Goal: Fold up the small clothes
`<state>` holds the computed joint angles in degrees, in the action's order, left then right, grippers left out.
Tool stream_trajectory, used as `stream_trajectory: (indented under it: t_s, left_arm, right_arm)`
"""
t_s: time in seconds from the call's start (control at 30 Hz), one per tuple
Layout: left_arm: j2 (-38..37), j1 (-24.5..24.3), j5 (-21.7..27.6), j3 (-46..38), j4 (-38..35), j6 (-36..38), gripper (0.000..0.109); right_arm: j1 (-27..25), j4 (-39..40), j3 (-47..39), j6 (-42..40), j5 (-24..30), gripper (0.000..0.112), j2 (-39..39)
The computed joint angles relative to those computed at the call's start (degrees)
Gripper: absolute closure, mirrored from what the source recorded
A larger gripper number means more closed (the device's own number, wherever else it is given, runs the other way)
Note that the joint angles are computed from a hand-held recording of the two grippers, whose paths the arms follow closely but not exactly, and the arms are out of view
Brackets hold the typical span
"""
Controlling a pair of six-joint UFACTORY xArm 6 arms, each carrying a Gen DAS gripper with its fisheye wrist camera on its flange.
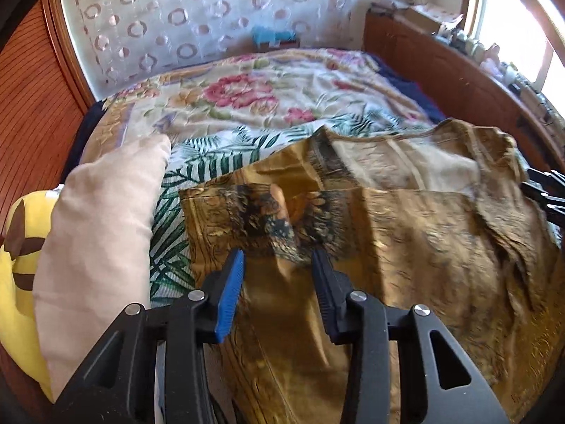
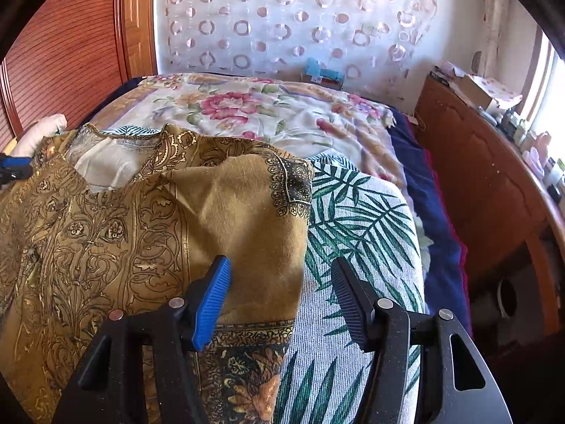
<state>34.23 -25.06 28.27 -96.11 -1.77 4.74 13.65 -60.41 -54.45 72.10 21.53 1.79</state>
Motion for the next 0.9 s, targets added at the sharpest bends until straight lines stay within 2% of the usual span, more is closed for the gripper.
stream_trajectory:
  t_s: [0.07, 0.1, 0.13, 0.17, 0.3, 0.5, 0.6, 0.73, 0.9]
  left_arm:
    - [0.38, 0.08, 0.10, -0.60, 0.59, -1.20, 0.074]
    - [0.27, 0.07, -0.11, -0.47, 2.44, -2.69, 0.085]
    - [0.11, 0.00, -0.14, -0.27, 3.61, -3.15, 0.102]
    - [-0.05, -0.05, 0.19, -0.13, 2.39, -1.59, 0.104]
    - [-3.66, 0.15, -2.75, 4.21, 5.66, -2.22, 0.106]
    - [-8.81, 3.60, -5.62, 6.23, 4.00, -1.61, 0.106]
    - [-9.11, 4.97, -5.15, 5.69, 3.99, -1.01, 0.106]
    - [-7.59, 6.02, -4.54, 4.47, 4.99, -0.75, 0.106]
    - [-5.10, 6.73, -4.02, 3.39, 2.39, 0.88, 0.106]
  right_arm:
    - [-0.73, 0.61, 0.14, 0.36, -1.36, 0.047, 0.39]
    - [-1.31, 1.40, 0.67, -0.33, -2.13, 0.047, -0.05]
    - [-1.55, 1.72, 0.64, -0.38, -2.72, 0.047, 0.18]
    - [-2.11, 2.44, 1.02, -1.23, -3.24, 0.046, -0.22]
    - [-1.65, 2.04, 1.20, -1.07, -2.07, 0.046, -0.86]
    - [-0.72, 0.46, 1.39, -0.49, 0.29, 0.046, -1.67]
    - [-0.87, 0.89, 1.82, -0.66, -0.29, 0.046, -1.98]
    - [-2.48, 3.77, 3.14, -2.43, -3.97, 0.046, -2.55]
    - [-3.05, 4.61, 3.60, -3.99, -4.91, 0.046, -3.00]
